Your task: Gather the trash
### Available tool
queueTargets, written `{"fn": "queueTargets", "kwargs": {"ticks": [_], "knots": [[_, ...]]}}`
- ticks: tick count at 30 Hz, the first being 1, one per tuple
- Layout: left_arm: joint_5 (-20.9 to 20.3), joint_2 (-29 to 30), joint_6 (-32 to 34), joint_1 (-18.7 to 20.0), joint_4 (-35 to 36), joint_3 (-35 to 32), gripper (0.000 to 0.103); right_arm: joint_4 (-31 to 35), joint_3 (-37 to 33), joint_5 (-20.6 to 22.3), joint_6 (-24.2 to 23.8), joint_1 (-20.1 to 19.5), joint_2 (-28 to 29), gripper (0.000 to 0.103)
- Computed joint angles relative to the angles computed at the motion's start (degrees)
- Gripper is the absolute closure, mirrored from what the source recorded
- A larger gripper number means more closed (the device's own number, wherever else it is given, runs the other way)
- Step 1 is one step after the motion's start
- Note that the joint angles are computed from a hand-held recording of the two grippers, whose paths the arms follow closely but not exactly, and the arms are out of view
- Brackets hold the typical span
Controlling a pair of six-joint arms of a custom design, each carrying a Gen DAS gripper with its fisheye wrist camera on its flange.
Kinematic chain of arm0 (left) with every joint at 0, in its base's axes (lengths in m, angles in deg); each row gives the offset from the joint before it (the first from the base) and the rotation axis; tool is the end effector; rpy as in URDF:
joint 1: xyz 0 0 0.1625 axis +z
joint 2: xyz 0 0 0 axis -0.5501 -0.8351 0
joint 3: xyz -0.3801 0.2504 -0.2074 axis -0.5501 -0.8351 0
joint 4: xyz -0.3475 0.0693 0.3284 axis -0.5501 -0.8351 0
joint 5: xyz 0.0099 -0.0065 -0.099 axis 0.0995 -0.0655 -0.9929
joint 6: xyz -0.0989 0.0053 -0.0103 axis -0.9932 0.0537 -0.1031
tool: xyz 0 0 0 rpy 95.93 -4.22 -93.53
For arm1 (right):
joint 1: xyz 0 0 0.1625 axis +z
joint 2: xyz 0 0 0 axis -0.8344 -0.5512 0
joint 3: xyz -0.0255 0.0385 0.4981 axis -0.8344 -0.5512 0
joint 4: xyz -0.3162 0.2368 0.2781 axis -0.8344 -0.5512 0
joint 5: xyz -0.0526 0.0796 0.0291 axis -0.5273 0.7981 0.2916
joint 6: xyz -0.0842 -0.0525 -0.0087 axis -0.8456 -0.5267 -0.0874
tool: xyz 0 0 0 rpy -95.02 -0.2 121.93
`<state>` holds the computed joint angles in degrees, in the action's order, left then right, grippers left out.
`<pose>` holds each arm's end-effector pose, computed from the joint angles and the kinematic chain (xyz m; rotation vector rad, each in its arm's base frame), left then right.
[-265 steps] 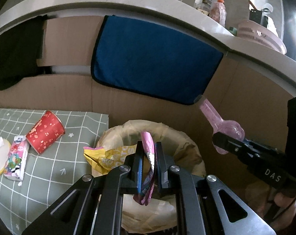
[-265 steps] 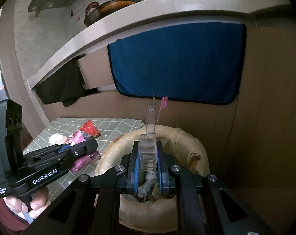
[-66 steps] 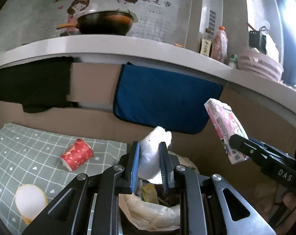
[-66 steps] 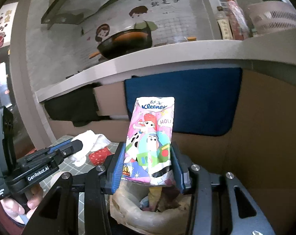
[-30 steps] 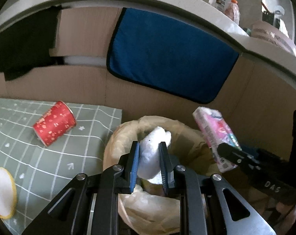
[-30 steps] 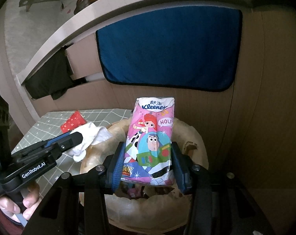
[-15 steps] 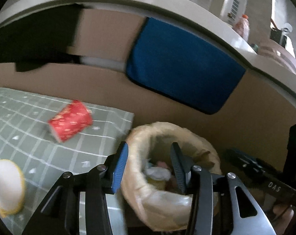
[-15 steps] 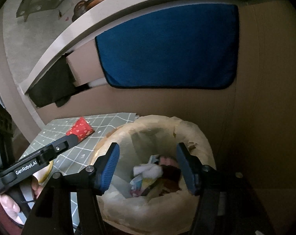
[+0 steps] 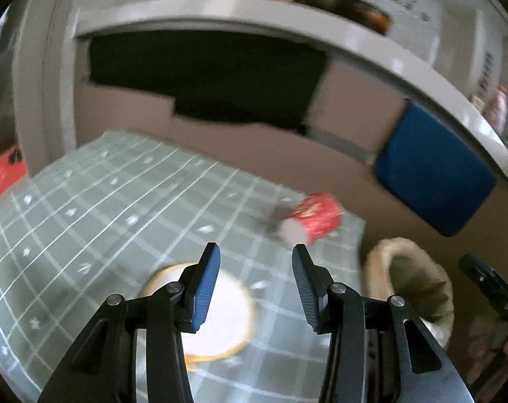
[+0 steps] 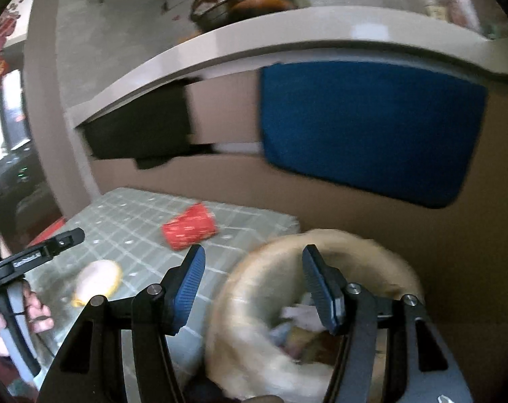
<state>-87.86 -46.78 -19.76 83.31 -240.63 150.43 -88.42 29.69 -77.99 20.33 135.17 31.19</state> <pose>-0.3526 -0.7629 -0.0158 -0.0709 2.2127 -1.3280 -0.0278 -0.8735 0.3745 0.9972 -2.4533 1.0004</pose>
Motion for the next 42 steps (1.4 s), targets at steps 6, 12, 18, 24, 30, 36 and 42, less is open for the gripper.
{"fn": "queueTargets", "kwargs": {"ticks": [6,12,18,24,30,36,42], "knots": [[-5.2,-6.8,-12.3,3.9,6.8,8.8,0.057,6.5,-0.1,-1.7,-2.0,1.5,1.6,0.045],[-12.0,-8.2,-17.5,6.4,6.2,12.0,0.057,21.2,-2.3,-4.3,-3.7,2.7,4.0,0.059],[-16.2,-9.0,-19.2,7.9,4.2,13.2,0.057,27.3,-0.7,-6.3,-9.5,4.9,5.3,0.087],[-18.1,-9.1,-19.6,8.5,3.4,12.9,0.057,27.9,-0.2,-8.9,-11.3,6.7,8.1,0.087],[-19.7,-8.7,-19.4,8.8,3.3,12.1,0.057,29.4,-2.1,-9.7,-8.6,6.5,9.9,0.090],[-23.3,-8.5,-20.2,9.2,3.8,11.4,0.058,27.8,-1.0,-9.9,-9.5,6.5,9.6,0.090],[-18.7,-7.9,-19.5,7.9,5.2,10.7,0.078,28.3,-1.0,-9.1,-10.0,6.1,9.1,0.089]]}}
